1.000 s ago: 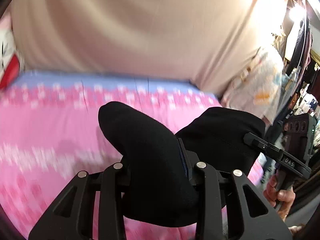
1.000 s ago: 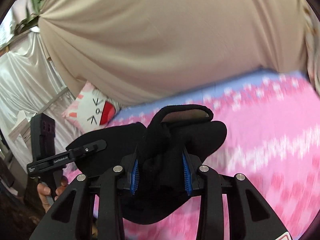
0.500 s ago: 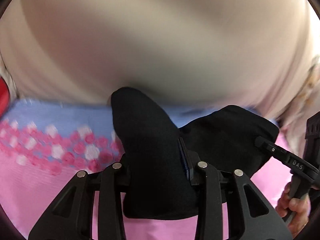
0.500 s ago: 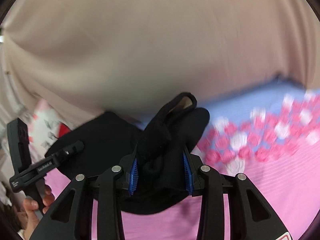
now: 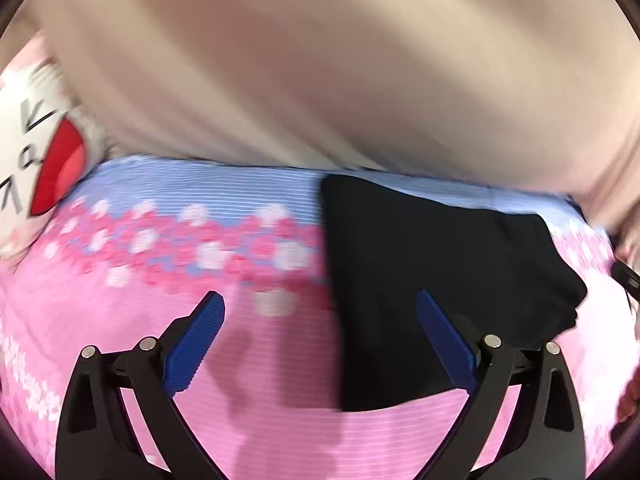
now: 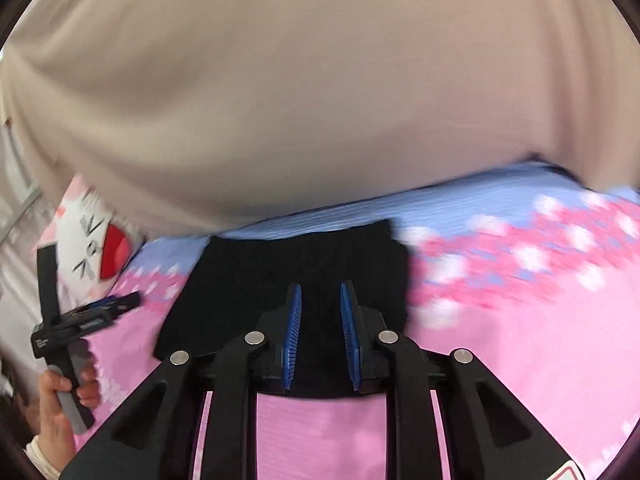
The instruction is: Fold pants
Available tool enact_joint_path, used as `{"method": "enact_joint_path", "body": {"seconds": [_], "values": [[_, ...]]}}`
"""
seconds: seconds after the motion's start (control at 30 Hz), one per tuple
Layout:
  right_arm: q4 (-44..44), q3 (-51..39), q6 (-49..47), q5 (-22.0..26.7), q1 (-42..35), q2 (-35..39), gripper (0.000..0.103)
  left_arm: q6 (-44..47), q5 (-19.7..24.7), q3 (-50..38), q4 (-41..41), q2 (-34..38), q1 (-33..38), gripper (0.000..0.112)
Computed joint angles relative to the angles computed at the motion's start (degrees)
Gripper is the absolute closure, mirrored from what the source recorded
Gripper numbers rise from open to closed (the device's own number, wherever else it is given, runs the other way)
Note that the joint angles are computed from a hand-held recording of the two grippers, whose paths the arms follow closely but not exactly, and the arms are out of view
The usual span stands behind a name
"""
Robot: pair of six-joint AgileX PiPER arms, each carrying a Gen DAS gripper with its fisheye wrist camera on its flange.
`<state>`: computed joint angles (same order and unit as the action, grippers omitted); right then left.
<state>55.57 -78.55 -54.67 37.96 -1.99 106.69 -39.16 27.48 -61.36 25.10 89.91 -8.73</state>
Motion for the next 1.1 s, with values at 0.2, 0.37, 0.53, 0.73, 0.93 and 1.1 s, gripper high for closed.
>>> {"method": "enact_joint_path", "body": {"seconds": [0.2,0.37,0.53,0.73,0.93,1.1], "values": [[-8.98,0.9,8.43,-9.94,3.79,5.85,0.091,-10.03,-0.26,-2.88,8.08,14.08,-6.86,0.014],[-8.54,12.36,6.76,-8.69,1.21,-9.33,0.078,-2.87,-3.93,2.16,-5.4,7.75,-1.77,0.014],[-10.64,26.01,8.03,-14.84,1.16,-22.94,0.049,-21.91,3.41,8.68,15.24,-3.13,-9.55,0.014],[-2.02,35.34,1.31,-18.47,1.25,-28.33,0.042,-30.24,15.14,13.84,23.01,-11.33,-20.81,0.014],[4.11,40.36,-2.31,-19.77,2.22,-30.68,0.042,-37.21,23.99,17.64,26.8,-16.67,-31.18,0.014],[9.32,44.51,-8.3,-19.67,0.96,-33.26,0.041,-41.67,29.75,19.15,27.48,-18.49,-39.66,0.014]]}}
